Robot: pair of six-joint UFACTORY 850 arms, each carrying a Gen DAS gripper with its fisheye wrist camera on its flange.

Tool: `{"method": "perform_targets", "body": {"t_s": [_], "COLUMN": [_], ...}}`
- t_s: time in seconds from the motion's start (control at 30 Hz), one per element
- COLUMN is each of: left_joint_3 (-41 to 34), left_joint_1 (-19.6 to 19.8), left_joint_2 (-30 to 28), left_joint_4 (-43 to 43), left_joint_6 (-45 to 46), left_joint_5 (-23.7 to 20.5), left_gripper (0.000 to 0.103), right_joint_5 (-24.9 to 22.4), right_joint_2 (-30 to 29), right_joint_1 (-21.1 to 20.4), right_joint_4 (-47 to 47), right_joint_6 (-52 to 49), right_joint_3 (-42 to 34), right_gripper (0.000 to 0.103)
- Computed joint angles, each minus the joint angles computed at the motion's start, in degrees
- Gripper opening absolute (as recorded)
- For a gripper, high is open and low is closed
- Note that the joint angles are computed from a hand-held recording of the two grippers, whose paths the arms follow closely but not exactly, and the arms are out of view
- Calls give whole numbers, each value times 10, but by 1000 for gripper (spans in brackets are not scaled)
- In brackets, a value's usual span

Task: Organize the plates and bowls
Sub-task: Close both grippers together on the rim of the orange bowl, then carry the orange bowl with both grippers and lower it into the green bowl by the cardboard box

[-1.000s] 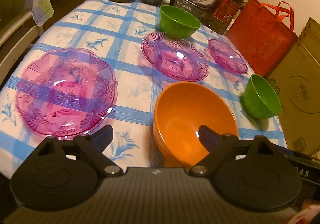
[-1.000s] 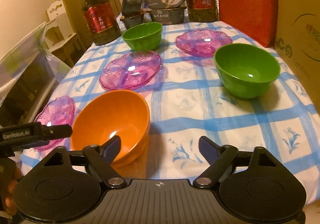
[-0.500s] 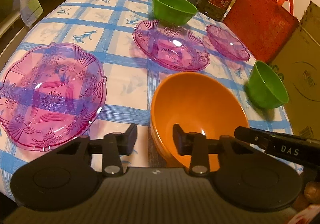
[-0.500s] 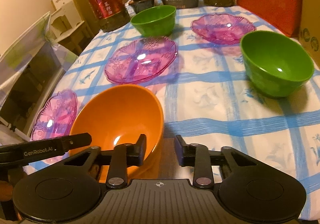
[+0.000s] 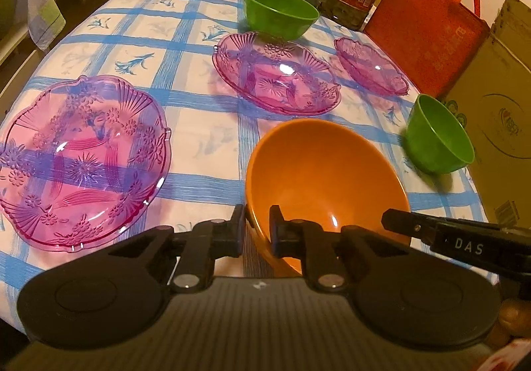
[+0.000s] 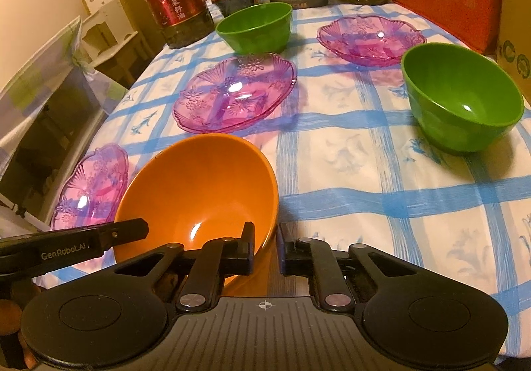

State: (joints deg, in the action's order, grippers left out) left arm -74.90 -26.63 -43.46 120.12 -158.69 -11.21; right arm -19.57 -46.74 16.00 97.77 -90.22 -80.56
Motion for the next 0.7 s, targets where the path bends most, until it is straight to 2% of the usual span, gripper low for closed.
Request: {"method": "perform_targets", "body": {"t_s": [0.27,0.5,0.6,0.7], "left_joint_3": [-13,-75,-118,-175], "left_joint_1": [-13,-26,-33,-35], "left_joint_2": [6,-15,-32,-56], "left_joint_4": [-82,-182,-246,-354], "left_joint_6": [104,238,321,442], "left_joint_5": [2,20,25,38], "left_gripper": [13,13,13,13], "right_joint_5": [-1,3,8,12], "right_joint_2": [28,60,70,75], "right_joint_1": [-10,-35,-50,-66], "right_joint_4": [67,152,180,185], "right_joint_6": [-50,-119,-141,-142], "right_joint_3": [38,66,68,59], "right_gripper": [13,14,14,14]}}
